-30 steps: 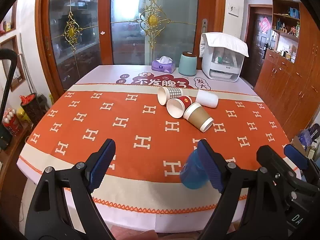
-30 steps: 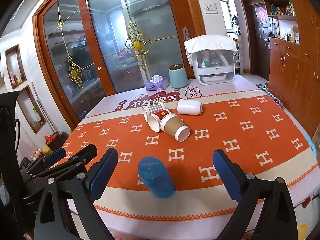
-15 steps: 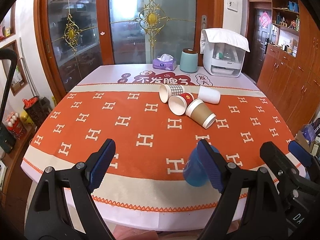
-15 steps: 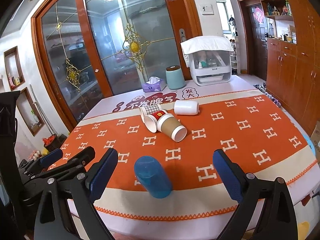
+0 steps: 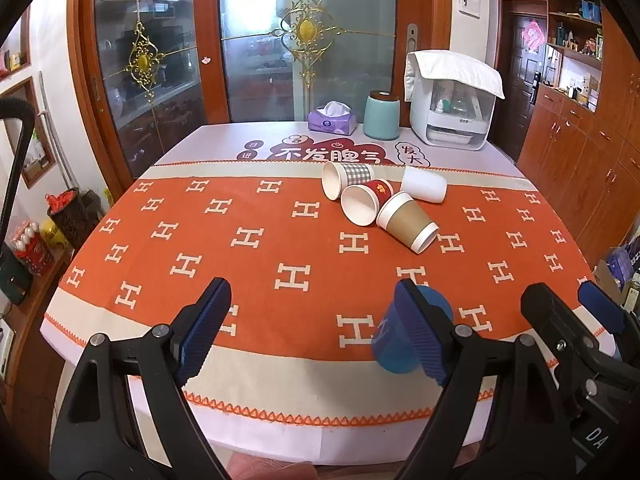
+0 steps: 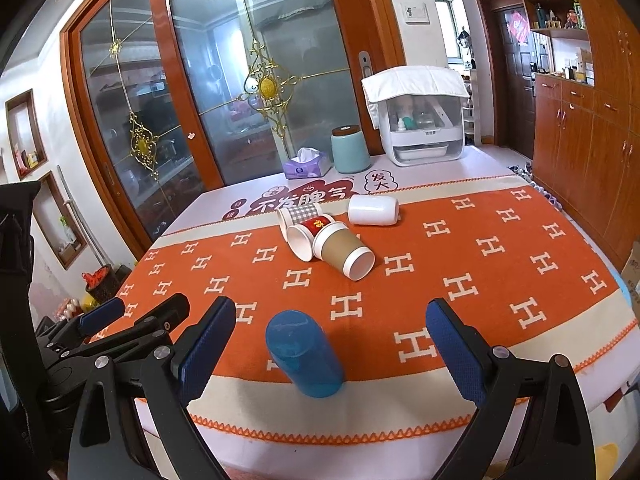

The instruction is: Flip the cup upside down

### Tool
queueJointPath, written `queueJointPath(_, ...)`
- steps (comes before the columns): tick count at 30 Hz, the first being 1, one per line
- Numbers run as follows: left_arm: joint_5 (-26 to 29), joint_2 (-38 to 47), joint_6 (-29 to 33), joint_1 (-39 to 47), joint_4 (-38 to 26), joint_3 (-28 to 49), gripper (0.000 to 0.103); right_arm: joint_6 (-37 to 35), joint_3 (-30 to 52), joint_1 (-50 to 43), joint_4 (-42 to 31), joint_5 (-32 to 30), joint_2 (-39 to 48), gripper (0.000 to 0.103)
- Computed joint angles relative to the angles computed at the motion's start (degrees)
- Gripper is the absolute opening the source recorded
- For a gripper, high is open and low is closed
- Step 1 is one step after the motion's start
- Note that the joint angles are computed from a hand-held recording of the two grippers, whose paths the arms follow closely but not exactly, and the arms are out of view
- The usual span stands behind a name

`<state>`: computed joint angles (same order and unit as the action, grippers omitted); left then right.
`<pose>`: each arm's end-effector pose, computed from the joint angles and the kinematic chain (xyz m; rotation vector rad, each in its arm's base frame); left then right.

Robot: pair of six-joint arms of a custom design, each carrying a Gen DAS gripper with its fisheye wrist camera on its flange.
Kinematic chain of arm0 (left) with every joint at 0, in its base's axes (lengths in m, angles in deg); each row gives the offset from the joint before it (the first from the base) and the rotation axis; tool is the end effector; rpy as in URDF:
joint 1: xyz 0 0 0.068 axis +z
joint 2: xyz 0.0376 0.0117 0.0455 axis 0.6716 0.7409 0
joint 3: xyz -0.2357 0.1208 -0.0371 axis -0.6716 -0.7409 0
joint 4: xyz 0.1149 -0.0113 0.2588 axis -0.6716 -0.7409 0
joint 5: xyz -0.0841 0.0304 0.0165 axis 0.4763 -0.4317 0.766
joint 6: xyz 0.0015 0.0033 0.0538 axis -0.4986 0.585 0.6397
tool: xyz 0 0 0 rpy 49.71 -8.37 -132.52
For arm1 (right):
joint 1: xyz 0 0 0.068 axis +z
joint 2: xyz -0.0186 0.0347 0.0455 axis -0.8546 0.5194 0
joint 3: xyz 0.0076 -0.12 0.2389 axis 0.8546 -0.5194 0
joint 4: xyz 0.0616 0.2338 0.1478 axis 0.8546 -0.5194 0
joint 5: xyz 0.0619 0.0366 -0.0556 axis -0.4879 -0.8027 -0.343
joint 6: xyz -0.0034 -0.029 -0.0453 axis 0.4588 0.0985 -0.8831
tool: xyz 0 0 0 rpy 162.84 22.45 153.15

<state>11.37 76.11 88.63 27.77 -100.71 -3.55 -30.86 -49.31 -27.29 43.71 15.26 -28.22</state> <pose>0.2676 -0.0726 0.2373 0.4326 2.2379 -0.2013 0.1468 0.0656 0.2561 0.5811 2.1377 0.0095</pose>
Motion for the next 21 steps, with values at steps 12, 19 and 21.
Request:
queueJointPath(12,0.2,0.9,0.3,0.6,1.7,-1.2,0.082,1.3,-2.7,0.1,3.6,0.1,1.2,0.097)
queueJointPath(19,0.1,0.9,0.3,0.6,2.0,-1.4,0.082,1.0,-2.7,-0.1,3.7,0.0,1.1,0.097)
queueJointPath(21,0.1,0.9,0.3,0.6,1.9,-1.4,0.082,1.0,-2.7,-0.2,3.6,-0.1,1.1,0.097)
